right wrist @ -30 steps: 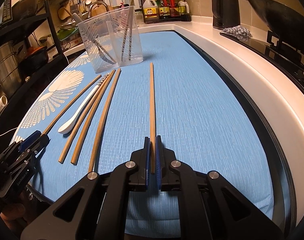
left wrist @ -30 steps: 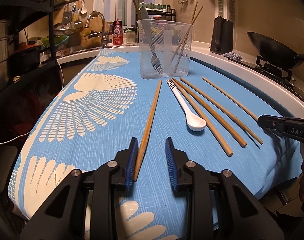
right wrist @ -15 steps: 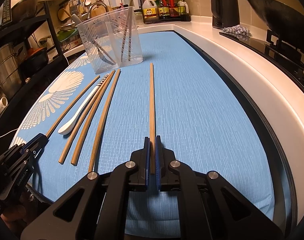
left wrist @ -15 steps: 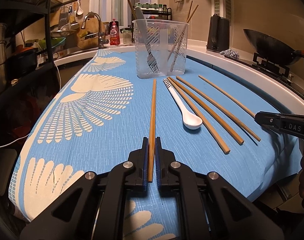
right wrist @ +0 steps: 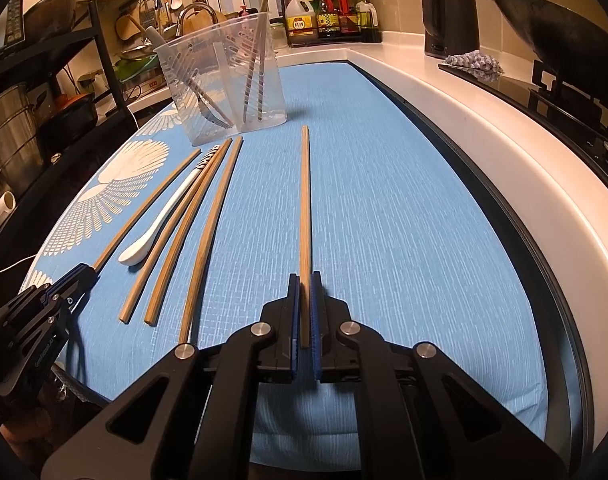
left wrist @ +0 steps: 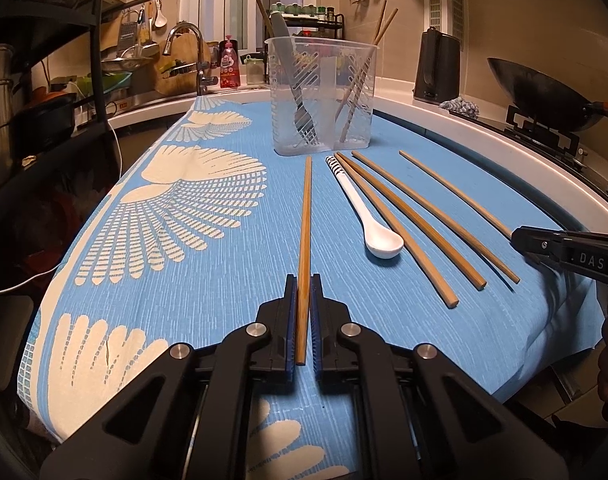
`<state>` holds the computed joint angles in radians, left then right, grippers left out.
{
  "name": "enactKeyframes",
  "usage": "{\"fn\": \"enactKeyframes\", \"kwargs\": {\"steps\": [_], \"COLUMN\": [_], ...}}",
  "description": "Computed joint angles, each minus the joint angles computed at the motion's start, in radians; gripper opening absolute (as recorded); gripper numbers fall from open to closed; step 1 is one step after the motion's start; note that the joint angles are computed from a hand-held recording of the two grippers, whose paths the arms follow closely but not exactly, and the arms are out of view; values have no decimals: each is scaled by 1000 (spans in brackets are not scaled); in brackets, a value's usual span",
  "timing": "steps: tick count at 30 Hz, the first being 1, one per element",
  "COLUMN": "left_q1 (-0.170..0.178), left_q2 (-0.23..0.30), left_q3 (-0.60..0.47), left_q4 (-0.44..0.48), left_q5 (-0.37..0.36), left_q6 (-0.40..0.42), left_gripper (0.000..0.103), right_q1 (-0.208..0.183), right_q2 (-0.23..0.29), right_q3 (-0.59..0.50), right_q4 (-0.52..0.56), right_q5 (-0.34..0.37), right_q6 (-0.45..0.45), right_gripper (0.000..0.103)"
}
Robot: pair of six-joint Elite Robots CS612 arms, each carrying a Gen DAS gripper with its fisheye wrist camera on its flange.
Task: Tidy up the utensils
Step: 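Lift the chopsticks held in both grippers off the cloth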
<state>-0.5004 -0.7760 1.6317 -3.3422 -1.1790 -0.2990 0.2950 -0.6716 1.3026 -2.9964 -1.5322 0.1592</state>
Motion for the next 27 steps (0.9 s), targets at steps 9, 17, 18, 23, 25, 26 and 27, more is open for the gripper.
{"fn": "enactKeyframes", "kwargs": {"steps": [9, 17, 18, 23, 25, 26, 27], "left_q1": [-3, -11, -12, -15, -15, -15, -15], "left_q2": [-10, -17, -18, -24, -28, -30, -30], "left_q3": [14, 26, 26, 30, 31, 30, 30], "left_q4": [-11, -70, -75, -102, -108, -108, -109], "left_q5": [-2, 22, 22, 29, 30, 31, 33], "left_q6": [0, 24, 27, 40, 42, 44, 46], "left_gripper": [6, 6, 6, 6, 6, 6, 6], "right_q1": [1, 3, 3, 1, 1, 1, 2], "right_q2": [-15, -35, -37, -46, -50, -52, -53], "right_q3": [20, 39, 41, 51, 53, 55, 55], "right_q4": [-26, -76, -81, -102, -110, -116, -120], "right_q5": [-2, -12, -13, -14, -14, -13, -13], "right_q6": [2, -8, -10, -12, -14, -16, -16], "right_gripper": [5, 5, 5, 5, 5, 5, 5]}}
